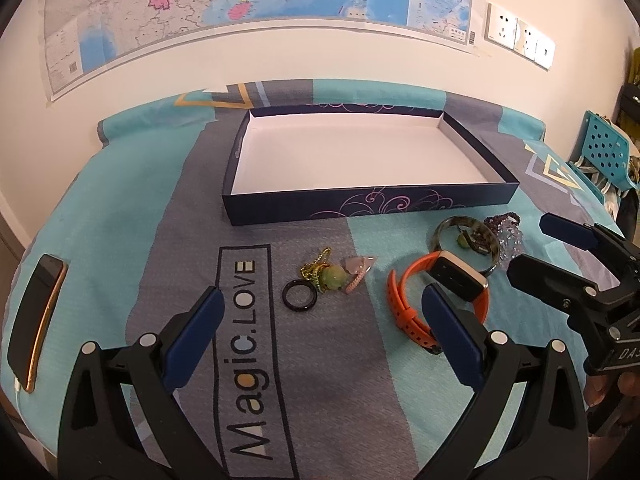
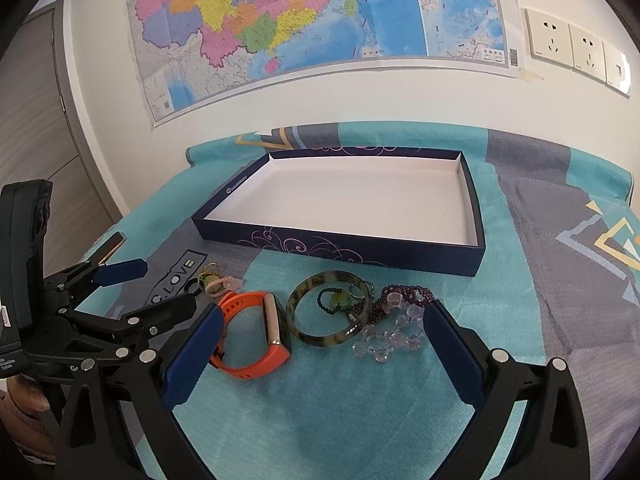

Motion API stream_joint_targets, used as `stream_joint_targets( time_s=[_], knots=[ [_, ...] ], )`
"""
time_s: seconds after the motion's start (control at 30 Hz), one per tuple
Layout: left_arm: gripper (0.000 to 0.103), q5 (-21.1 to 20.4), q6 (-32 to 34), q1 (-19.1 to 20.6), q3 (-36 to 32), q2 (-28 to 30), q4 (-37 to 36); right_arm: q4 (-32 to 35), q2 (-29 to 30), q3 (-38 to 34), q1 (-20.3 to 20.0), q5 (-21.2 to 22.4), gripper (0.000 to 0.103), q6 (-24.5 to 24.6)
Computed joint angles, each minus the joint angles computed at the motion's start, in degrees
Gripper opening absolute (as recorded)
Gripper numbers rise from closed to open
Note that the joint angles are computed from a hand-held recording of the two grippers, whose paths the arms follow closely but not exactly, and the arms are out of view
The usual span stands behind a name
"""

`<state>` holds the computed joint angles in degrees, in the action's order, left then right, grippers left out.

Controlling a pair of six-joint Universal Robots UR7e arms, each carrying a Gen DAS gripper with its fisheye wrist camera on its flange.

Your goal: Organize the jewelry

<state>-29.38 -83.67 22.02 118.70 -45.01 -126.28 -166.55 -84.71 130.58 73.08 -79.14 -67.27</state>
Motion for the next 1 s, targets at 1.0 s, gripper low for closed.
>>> stream_joint_targets(
  time_s=[1.0],
  knots=[
    [0.097,-0.64,3.59,0.08,-0.49,1.31,-3.17,1.16,0.44,-0.84,0.59,-1.0,0.084,-0.35]
  ],
)
